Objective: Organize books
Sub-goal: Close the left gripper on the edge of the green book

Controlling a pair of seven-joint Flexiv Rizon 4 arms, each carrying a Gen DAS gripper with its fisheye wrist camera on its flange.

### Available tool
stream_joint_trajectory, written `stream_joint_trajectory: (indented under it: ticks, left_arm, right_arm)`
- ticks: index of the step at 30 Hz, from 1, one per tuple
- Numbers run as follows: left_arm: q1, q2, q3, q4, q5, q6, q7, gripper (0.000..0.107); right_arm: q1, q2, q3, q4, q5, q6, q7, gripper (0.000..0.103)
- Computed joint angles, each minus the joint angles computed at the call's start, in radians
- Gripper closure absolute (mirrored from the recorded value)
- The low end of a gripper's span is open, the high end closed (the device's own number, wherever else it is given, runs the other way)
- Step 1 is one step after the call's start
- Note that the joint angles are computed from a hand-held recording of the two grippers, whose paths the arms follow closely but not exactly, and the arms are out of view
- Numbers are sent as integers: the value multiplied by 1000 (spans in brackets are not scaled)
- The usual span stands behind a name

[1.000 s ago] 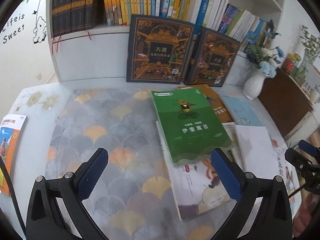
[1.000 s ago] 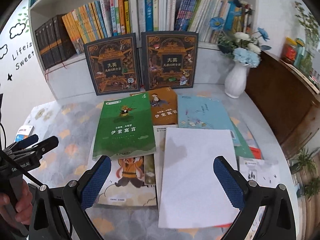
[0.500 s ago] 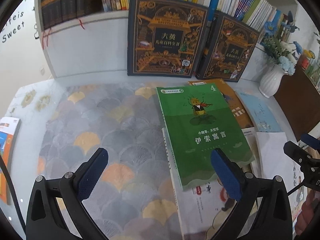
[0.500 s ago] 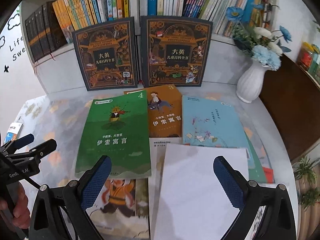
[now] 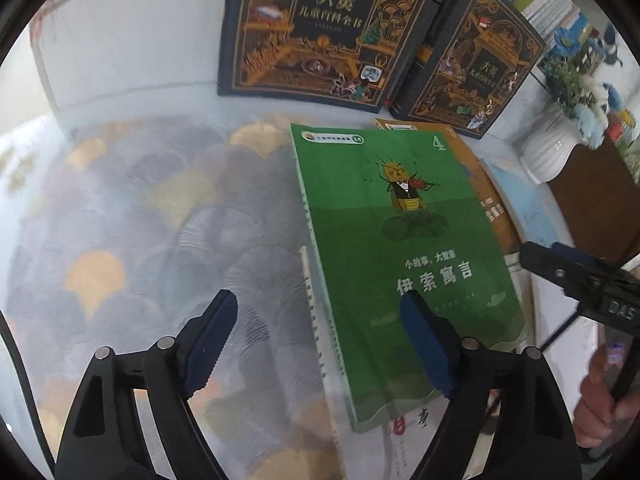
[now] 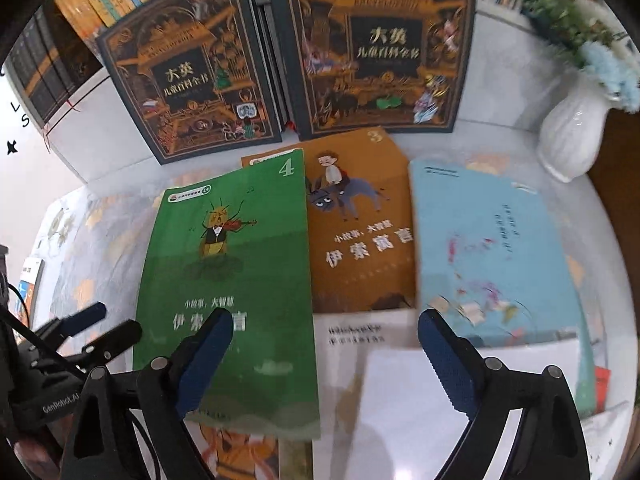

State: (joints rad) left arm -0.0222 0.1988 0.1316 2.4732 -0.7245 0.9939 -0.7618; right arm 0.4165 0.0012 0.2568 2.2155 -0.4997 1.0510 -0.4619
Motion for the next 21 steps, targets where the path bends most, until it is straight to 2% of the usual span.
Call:
stream_joint_trajectory:
  ticks: [3, 5, 6, 8, 10, 11, 17, 21]
  left_arm:
    - [-2, -23, 4, -15, -47, -46, 25, 27]
    - [2, -36, -3, -19, -54, -53, 27, 27]
    - [5, -43, -3, -22, -59, -65, 32, 27]
    - [11, -52, -5, -28, -67, -82, 35, 27]
    - [16, -55, -5, -30, -83, -98, 48, 27]
    - [19, -55, -2, -33, -91, -114, 57, 27]
    - [52, -48, 14, -51, -109, -252, 88, 27]
    - [73, 14, 33, -18, -57, -289, 94, 28]
  right_arm:
    - [6, -37, -5, -31, 19, -12, -45, 12]
    - [13, -65, -6, -57, 55, -27, -91, 25]
    - [16, -79, -5, -72, 83, -35, -116, 25]
    - [17, -109, 2, -101, 172, -25, -191, 36]
    - [28, -122, -4, -112, 160, -22, -205, 36]
    - [27, -129, 8, -127, 211, -9, -256, 38]
    - [56, -122, 52, -149, 374, 4, -378, 39]
    - [87, -98, 65, -109, 407, 3, -355, 39]
